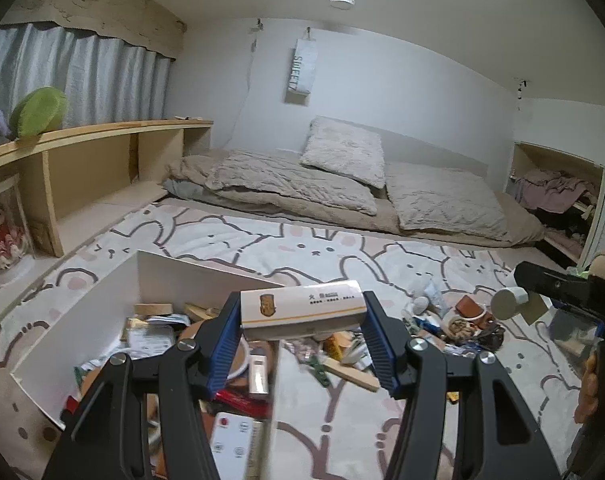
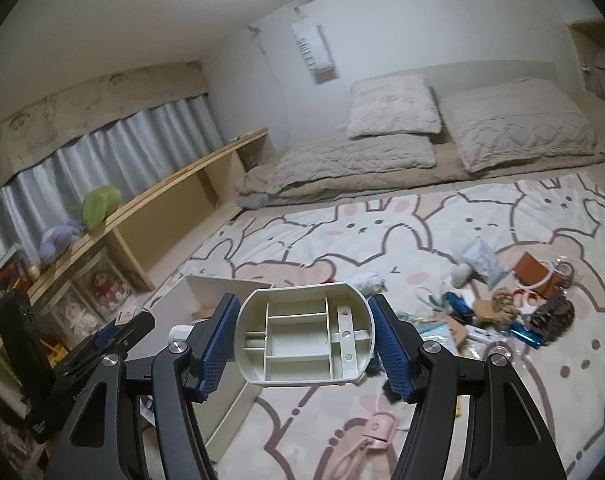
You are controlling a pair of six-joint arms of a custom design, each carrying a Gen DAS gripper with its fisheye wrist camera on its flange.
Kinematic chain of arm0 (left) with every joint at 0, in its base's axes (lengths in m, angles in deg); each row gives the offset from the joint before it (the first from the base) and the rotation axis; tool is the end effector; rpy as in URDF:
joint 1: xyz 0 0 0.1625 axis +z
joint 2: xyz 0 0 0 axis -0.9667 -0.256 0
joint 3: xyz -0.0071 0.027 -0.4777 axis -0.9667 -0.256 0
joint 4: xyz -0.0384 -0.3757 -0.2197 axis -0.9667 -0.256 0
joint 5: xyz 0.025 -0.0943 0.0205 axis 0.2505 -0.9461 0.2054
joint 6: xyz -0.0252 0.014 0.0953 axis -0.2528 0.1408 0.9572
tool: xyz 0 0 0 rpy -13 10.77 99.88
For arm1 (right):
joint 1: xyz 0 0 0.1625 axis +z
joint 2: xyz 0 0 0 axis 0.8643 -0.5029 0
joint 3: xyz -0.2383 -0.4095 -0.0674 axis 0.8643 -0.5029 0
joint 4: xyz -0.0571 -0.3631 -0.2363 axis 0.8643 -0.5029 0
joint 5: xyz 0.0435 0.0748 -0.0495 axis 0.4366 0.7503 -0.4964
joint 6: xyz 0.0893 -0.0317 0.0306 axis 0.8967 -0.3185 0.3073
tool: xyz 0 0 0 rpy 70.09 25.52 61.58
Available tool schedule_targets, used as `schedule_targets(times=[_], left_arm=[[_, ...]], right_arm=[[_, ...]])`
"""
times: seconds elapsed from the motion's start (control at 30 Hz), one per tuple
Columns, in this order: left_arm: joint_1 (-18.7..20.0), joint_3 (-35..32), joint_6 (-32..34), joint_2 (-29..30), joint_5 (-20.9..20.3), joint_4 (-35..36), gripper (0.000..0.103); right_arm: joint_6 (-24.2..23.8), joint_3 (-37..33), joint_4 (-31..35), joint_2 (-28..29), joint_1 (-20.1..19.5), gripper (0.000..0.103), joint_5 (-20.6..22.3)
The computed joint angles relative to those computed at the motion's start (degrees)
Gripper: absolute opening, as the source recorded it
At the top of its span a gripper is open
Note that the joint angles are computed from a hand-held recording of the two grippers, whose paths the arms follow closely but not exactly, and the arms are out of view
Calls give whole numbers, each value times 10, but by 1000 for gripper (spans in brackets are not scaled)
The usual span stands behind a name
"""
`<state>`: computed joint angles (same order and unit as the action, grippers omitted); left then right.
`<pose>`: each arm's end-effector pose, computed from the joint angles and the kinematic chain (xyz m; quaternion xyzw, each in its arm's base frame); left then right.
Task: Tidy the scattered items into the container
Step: 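Carry the white box with the left tool into the shoe box while the right tool carries the tray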
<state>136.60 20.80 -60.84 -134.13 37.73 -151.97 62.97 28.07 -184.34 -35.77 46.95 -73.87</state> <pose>-0.1774 -0.7633 0.3549 0.0977 0.7632 -0.5550 0.3162 0.3896 -0.8596 0.1890 0.3001 -0.8840 0.3541 0.0554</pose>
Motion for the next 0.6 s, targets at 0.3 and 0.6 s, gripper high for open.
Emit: schedule_targets(times=[0.3,0.6], left_arm=[[20,12,-7,-26,44,-27,58],[42,19,-49,-48,68,-30,58]], right_arm=[[-23,-49,52,37,15,66,-2],[-42,-105,110,77,29,66,3]])
